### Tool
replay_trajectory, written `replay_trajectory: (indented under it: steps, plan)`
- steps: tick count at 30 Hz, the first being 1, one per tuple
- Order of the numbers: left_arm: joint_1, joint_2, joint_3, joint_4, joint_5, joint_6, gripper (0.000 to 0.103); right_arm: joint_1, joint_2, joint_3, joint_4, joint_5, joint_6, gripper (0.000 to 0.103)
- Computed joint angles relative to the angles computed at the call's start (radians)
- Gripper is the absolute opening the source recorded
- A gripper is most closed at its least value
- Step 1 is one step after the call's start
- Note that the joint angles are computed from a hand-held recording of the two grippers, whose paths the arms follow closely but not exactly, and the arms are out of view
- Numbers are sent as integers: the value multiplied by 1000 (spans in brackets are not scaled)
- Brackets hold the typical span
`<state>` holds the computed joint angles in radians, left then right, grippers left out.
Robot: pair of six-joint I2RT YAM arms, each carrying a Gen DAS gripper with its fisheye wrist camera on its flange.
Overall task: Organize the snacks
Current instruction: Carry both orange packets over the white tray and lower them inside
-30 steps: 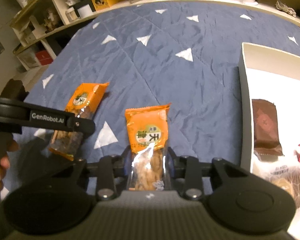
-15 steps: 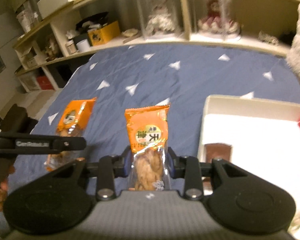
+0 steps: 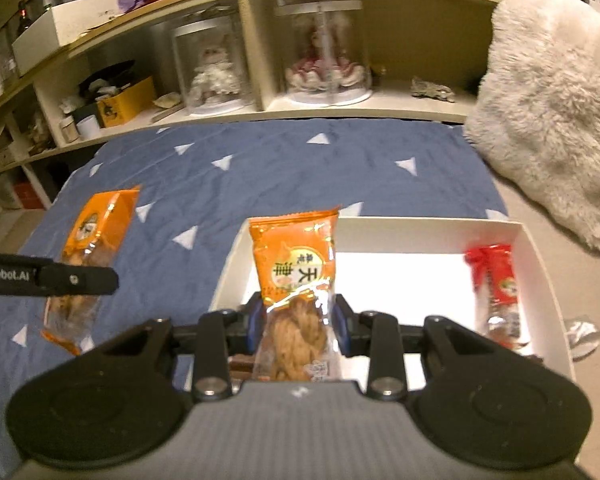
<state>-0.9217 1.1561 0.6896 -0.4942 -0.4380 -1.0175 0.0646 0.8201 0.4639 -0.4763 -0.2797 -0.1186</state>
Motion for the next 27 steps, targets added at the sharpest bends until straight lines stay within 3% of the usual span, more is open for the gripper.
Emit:
replay_trajectory:
  steps: [7,11,17,27]
  plan:
    - [13,278,137,164,75,28,42,-249,150,25,48,-166,-162,41]
    - [36,412,201,250,136,41,43,-333,267,45,103,-208,-177,41]
    - [78,575,275,327,232,5,43,-345,447,79,218,-190,-139,41]
    - [135,698,377,314,276,23,43,-341,665,151,332,-166,-77,41]
